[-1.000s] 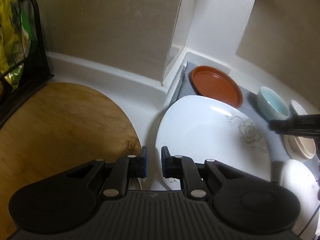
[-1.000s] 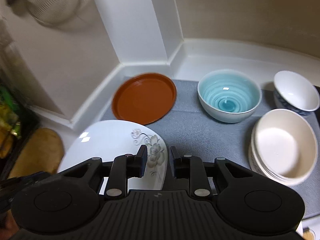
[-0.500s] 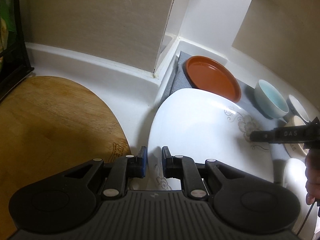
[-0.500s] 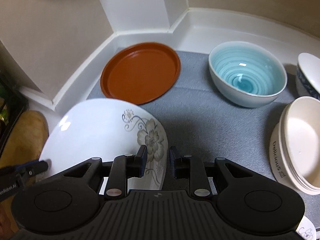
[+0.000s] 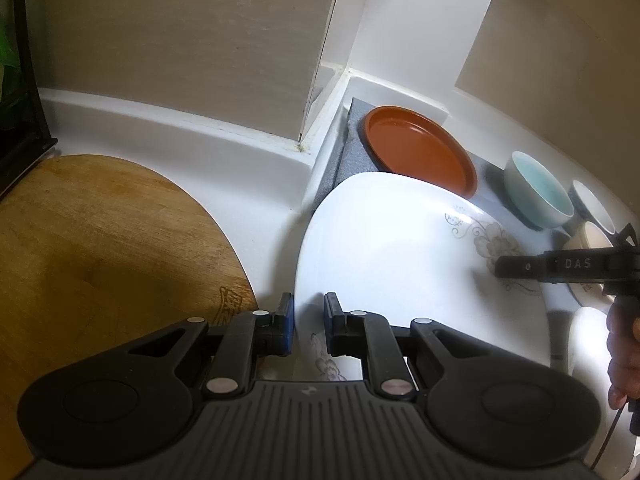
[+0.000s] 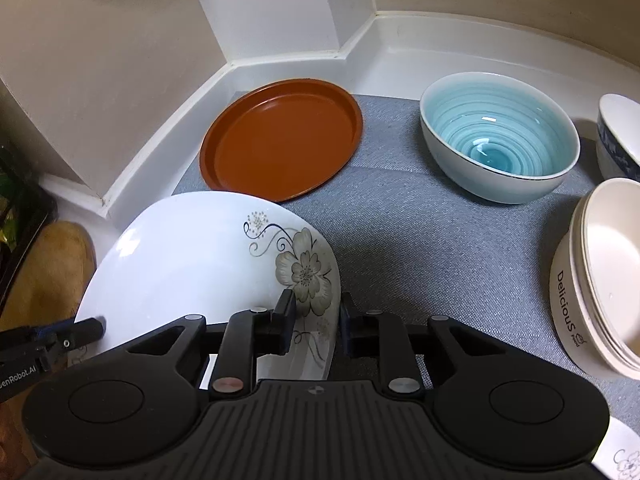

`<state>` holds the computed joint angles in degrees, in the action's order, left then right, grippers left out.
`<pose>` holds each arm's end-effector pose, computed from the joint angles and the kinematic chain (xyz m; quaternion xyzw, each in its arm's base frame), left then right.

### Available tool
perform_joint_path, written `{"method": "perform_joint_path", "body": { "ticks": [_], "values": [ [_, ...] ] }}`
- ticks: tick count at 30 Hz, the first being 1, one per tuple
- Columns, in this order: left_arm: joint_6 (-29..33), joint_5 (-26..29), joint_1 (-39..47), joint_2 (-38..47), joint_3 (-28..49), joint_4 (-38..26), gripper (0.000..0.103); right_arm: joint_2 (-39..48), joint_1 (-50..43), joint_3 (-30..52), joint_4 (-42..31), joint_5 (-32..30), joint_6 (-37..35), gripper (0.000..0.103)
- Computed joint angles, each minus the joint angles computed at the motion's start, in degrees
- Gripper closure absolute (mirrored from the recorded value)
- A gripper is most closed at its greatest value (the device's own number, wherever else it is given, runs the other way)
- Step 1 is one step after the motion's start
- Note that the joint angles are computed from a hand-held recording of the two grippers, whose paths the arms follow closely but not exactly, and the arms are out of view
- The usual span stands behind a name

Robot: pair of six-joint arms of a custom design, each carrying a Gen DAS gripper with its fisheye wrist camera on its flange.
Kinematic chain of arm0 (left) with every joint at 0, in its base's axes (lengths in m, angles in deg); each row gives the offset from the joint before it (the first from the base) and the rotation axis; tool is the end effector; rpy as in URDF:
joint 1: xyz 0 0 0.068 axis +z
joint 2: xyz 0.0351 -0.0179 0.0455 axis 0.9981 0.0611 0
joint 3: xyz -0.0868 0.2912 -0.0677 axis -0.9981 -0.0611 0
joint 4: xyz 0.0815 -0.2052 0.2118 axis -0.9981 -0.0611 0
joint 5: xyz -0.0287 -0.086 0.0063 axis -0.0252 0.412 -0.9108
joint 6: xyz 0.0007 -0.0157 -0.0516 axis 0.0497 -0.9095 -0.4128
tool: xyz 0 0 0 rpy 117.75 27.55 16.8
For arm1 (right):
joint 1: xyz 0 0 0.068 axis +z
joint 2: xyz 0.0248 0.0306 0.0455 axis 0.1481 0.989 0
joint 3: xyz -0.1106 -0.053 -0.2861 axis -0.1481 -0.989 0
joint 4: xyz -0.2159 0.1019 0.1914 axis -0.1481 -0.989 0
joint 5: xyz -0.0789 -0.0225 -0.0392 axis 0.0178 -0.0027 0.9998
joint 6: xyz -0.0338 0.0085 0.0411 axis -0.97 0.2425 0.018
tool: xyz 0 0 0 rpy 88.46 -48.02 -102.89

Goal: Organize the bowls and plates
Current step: 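Close the left gripper on the plate rim while the right gripper grips the opposite rim, then carry the white plate with both grippers and lower it onto the counter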

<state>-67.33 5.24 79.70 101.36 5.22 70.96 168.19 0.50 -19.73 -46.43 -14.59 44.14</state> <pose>0.2687 -0.0356 0.1024 0.0095 0.9374 -0.0889 0.3367 0.3205 -0.0328 0.1049 0.0309 0.9410 0.1512 0.3012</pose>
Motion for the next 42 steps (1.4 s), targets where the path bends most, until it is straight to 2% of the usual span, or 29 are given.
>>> {"method": "perform_joint_path", "body": {
  "ticks": [9, 24, 35, 42],
  "values": [
    [0.51, -2.23, -1.94, -4.94, -1.78, -1.83, 0.087, -4.56, -0.31, -4.63, 2.62, 0.60, 1.62, 0.079],
    [-1.02, -5.06, -7.67, -17.13, -4.09, -7.95, 0.087, -16.96, -5.74, -10.52, -0.22, -2.16, 1.37, 0.079],
    [-3.21, -8.87, -16.57, -22.68, -4.69, -12.45, 0.087, -27.19, -15.24, -14.67, -5.62, -6.92, -1.94, 0.080],
    [-6.14, -12.14, -25.21, -20.28, -3.96, -12.23, 0.087, -30.48, -24.98, -16.84, -9.91, -10.36, -6.89, 0.080]
  ]
}}
